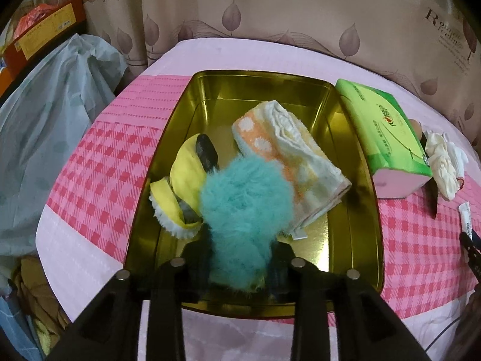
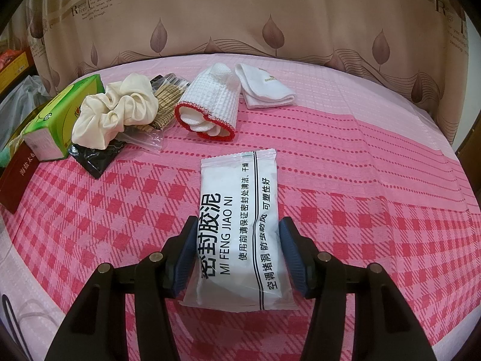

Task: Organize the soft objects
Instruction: 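Carry the teal pom-pom into the gold tin and open the left tool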

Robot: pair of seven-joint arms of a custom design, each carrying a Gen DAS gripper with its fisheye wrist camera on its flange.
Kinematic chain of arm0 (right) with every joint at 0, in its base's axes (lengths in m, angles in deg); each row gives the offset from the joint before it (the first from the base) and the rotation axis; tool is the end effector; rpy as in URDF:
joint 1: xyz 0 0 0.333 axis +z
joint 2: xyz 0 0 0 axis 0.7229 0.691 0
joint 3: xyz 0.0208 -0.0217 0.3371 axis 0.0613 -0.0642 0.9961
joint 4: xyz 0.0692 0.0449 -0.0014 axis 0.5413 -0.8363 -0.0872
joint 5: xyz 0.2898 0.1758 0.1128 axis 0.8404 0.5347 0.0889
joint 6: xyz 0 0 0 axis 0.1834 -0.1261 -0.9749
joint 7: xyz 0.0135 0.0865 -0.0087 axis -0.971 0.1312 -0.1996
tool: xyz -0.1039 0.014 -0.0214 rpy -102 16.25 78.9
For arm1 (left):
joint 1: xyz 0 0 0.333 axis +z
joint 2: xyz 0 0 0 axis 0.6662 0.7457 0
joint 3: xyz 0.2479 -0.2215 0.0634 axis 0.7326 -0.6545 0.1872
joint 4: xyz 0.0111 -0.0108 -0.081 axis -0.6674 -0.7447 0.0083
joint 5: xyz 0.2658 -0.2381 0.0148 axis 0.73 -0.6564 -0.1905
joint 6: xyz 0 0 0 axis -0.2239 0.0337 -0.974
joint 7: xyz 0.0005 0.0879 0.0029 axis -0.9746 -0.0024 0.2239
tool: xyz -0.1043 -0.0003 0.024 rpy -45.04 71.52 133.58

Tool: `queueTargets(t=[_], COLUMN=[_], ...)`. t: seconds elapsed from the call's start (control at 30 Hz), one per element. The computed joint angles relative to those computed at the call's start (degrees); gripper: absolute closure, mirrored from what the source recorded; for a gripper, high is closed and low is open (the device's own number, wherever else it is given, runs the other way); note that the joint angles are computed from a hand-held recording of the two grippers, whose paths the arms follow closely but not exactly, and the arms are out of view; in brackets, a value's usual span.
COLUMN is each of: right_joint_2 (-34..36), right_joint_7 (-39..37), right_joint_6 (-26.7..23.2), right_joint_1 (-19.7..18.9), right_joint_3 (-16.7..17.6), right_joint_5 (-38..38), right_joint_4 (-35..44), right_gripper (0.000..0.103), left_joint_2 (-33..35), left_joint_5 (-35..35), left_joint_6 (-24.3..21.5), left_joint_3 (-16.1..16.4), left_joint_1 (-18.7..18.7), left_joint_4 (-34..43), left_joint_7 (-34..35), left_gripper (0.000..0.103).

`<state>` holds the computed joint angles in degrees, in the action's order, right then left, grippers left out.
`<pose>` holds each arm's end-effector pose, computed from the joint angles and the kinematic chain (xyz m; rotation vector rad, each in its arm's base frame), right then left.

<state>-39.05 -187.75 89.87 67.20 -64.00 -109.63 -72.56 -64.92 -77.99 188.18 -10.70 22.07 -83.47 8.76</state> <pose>0.2676 0.1804 0.4478 -1.2386 2.4393 -0.8399 0.5482 -0.3166 0.4895 -1.3928 2.4642 -0.6006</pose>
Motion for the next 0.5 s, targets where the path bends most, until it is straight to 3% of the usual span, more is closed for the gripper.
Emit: queueTargets(t=[0.1,0.5], right_joint_2=[0.0,0.3], right_joint_7=[0.0,0.0], right_joint_6=[0.0,-0.1], right_joint_1=[0.0,-0.1], right_joint_3=[0.0,0.1], right_joint_5=[0.0,-0.1], right_joint_4=[0.0,0.2], right_gripper=[0.052,0.052], left_joint_2=[-0.3,-4.1], left_joint_5=[0.9,-4.0], left_joint_6=[0.3,4.8], left_joint_3=[0.4,-0.6], left_joint_1=[-0.3,1.9], left_joint_4=[-0.3,-3.9], left_joint_7=[-1.0,0.9], left_gripper=[0.056,0.054])
